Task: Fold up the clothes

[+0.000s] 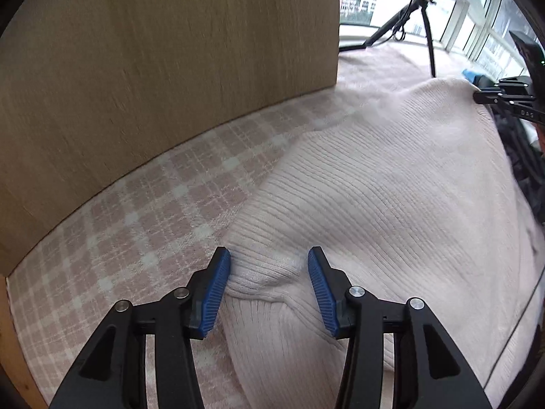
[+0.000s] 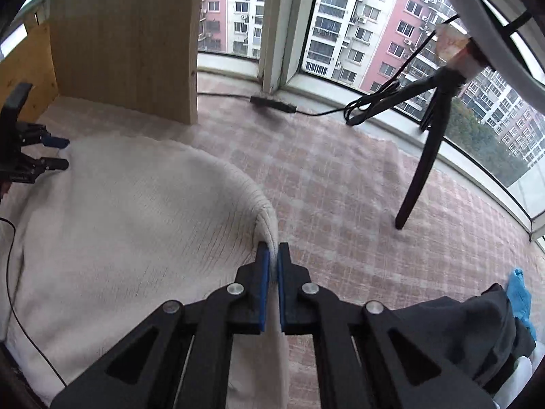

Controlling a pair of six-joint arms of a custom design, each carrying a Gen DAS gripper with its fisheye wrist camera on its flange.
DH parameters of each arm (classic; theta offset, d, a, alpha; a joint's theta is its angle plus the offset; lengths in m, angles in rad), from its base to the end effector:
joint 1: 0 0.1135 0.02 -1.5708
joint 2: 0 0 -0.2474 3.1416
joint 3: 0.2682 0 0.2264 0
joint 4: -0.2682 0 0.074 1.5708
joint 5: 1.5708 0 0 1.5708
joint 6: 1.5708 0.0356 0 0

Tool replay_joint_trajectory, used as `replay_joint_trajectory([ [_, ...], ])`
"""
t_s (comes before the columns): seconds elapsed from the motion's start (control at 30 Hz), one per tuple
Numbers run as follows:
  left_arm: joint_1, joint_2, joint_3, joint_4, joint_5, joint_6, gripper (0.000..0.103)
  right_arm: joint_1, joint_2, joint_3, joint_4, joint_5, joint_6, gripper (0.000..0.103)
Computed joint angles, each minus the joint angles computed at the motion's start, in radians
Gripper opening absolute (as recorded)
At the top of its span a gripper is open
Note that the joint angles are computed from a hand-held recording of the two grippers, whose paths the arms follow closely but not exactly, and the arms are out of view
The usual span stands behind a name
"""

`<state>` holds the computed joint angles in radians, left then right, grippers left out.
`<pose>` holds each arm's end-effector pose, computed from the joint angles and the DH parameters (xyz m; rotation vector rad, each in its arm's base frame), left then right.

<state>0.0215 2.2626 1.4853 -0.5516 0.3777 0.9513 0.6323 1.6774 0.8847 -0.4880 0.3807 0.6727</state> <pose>0.4014 -0.0045 0.0897 1.2842 2.4185 -0.3070 0.2280 0.1506 0.1435 0.1295 2.6761 -0.1725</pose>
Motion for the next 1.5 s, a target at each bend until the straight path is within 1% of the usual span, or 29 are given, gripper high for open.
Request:
replay_joint_trajectory([
  [0.07, -0.006, -0.009, -0.017, 0.024, 0.006, -0.017, 0.039, -0.005, 0.048, -0.012, 0.035, -0.016, 0.009, 0.005],
  [0.1, -0.009, -0.011, -0.021, 0.031, 0.003, -0.028, 0.012, -0.013, 0.066, -0.012, 0.048, -0.026, 0.01, 0.005],
  [0.13, -0.011, -0.015, -0.029, 0.038, 0.0, -0.038, 0.003, -0.011, 0.073, -0.017, 0.058, -0.028, 0.02, 0.005],
  [0.23, 0.018, -0.068, -0.081, 0.069, 0.058, -0.037, 0.002, 0.019, 0.018, -0.036, 0.058, -0.006, 0.063, 0.005],
  [0.37, 0.143, -0.242, -0.138, 0.011, 0.237, -0.012, 0.002, 0.154, -0.156, -0.033, -0.052, 0.115, 0.168, 0.005],
  [0.47, 0.224, -0.319, -0.054, -0.121, 0.346, -0.022, 0.002, 0.281, -0.248, 0.054, -0.201, 0.247, 0.239, 0.005],
  [0.5, 0.231, -0.326, -0.019, -0.155, 0.361, -0.028, 0.002, 0.294, -0.264, 0.085, -0.231, 0.279, 0.246, 0.005],
  [0.53, 0.229, -0.332, -0.004, -0.158, 0.368, -0.037, 0.002, 0.286, -0.27, 0.109, -0.236, 0.297, 0.237, 0.005],
  [0.6, 0.195, -0.315, -0.001, -0.129, 0.343, -0.049, 0.002, 0.238, -0.25, 0.145, -0.226, 0.294, 0.193, 0.005],
  [0.63, 0.167, -0.27, 0.032, -0.161, 0.308, -0.037, 0.003, 0.203, -0.217, 0.152, -0.205, 0.28, 0.169, 0.005],
  [0.67, 0.134, -0.224, 0.05, -0.163, 0.25, -0.037, 0.007, 0.153, -0.173, 0.146, -0.164, 0.223, 0.14, 0.005],
  [0.73, 0.08, -0.178, -0.002, -0.044, 0.091, -0.071, 0.008, 0.032, -0.052, 0.135, -0.084, 0.014, 0.093, 0.006],
  [0.77, 0.065, -0.163, -0.022, -0.013, 0.026, -0.072, 0.008, 0.004, 0.026, 0.157, -0.097, -0.02, 0.105, 0.006],
  [0.8, 0.067, -0.157, -0.033, -0.006, -0.002, -0.067, 0.008, -0.004, 0.086, 0.181, -0.127, -0.029, 0.119, 0.007],
  [0.83, 0.086, -0.167, -0.046, -0.01, 0.01, -0.058, 0.009, 0.002, 0.1, 0.174, -0.134, -0.028, 0.135, 0.01],
  [0.87, 0.116, -0.189, -0.062, -0.018, 0.045, -0.047, 0.011, 0.021, 0.064, 0.129, -0.112, -0.022, 0.163, 0.01],
  [0.9, 0.153, -0.217, -0.074, -0.033, 0.082, -0.034, 0.023, 0.043, -0.013, 0.053, -0.068, -0.026, 0.188, 0.013],
  [0.93, 0.195, -0.244, -0.083, -0.059, 0.12, -0.013, 0.034, 0.077, -0.102, -0.02, -0.042, -0.026, 0.224, 0.022],
  [0.97, 0.238, -0.271, -0.091, -0.094, 0.154, 0.011, 0.036, 0.124, -0.184, -0.076, -0.048, -0.015, 0.271, 0.03],
  [1.0, 0.282, -0.292, -0.089, -0.145, 0.185, 0.046, 0.037, 0.18, -0.255, -0.117, -0.084, 0.003, 0.328, 0.042],
  [1.03, 0.325, -0.309, -0.086, -0.202, 0.211, 0.088, 0.037, 0.248, -0.311, -0.149, -0.136, 0.019, 0.396, 0.05],
  [1.07, 0.362, -0.33, -0.098, -0.24, 0.227, 0.124, 0.037, 0.329, -0.351, -0.178, -0.19, 0.035, 0.481, 0.051],
  [1.13, 0.444, -0.374, -0.14, -0.303, 0.239, 0.218, 0.037, 0.526, -0.393, -0.242, -0.268, 0.043, 0.708, 0.051],
  [1.2, 0.516, -0.417, -0.193, -0.352, 0.228, 0.306, 0.037, 0.719, -0.354, -0.301, -0.245, 0.007, 0.92, 0.051],
  [1.27, 0.594, -0.448, -0.231, -0.412, 0.21, 0.406, 0.037, 0.856, -0.257, -0.34, -0.151, -0.037, 1.06, 0.052],
  [1.33, 0.683, -0.483, -0.271, -0.464, 0.191, 0.51, 0.037, 0.921, -0.151, -0.353, -0.05, -0.075, 1.111, 0.052],
  [1.4, 0.782, -0.514, -0.314, -0.499, 0.167, 0.626, 0.037, 0.946, -0.061, -0.334, 0.0, -0.089, 1.126, 0.052],
  [1.47, 0.857, -0.554, -0.372, -0.498, 0.16, 0.714, 0.037, 0.971, -0.034, -0.315, -0.005, -0.03, 1.139, 0.053],
  [1.5, 0.884, -0.573, -0.398, -0.493, 0.161, 0.747, 0.037, 0.974, -0.038, -0.32, 0.01, -0.008, 1.13, 0.046],
])
